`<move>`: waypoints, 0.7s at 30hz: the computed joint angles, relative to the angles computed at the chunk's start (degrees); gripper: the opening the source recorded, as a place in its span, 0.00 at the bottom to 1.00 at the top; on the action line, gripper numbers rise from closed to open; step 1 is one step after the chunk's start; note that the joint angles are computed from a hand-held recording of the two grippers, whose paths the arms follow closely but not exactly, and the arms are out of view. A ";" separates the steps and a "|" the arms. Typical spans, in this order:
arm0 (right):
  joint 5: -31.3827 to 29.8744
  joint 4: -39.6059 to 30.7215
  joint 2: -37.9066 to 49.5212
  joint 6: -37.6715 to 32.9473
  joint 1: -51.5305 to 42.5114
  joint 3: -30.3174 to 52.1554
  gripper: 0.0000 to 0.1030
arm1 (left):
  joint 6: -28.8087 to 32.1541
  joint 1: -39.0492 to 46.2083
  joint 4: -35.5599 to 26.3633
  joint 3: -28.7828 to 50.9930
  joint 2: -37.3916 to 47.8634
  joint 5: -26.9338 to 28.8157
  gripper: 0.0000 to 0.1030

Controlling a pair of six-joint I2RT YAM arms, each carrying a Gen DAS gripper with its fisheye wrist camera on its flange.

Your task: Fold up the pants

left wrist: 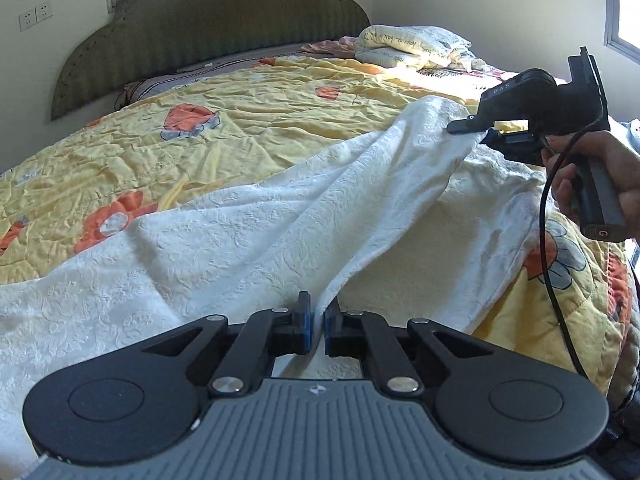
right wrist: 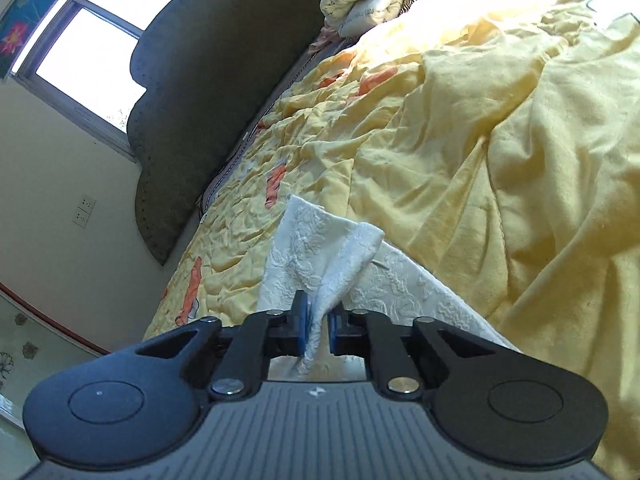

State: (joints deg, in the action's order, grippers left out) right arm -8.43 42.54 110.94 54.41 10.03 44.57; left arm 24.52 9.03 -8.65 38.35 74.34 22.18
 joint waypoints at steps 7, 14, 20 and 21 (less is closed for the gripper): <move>-2.68 10.25 -10.90 -0.93 -1.12 -7.92 0.07 | -1.60 4.99 -5.59 3.34 -6.65 7.76 0.06; -1.27 2.52 -14.96 0.95 -3.87 -20.11 0.07 | 10.76 3.90 -12.93 -1.32 -9.55 8.08 0.06; 1.32 0.82 -18.27 -2.79 -2.97 -21.33 0.08 | 12.11 5.24 -13.54 -0.89 -10.31 9.35 0.06; 2.91 -1.08 -18.92 -4.51 -2.34 -20.70 0.08 | 12.54 4.70 -13.28 -1.22 -10.20 8.65 0.06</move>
State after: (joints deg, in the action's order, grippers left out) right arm -5.51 41.47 92.02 49.91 7.69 23.87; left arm 37.06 13.72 -21.92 37.13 64.13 30.83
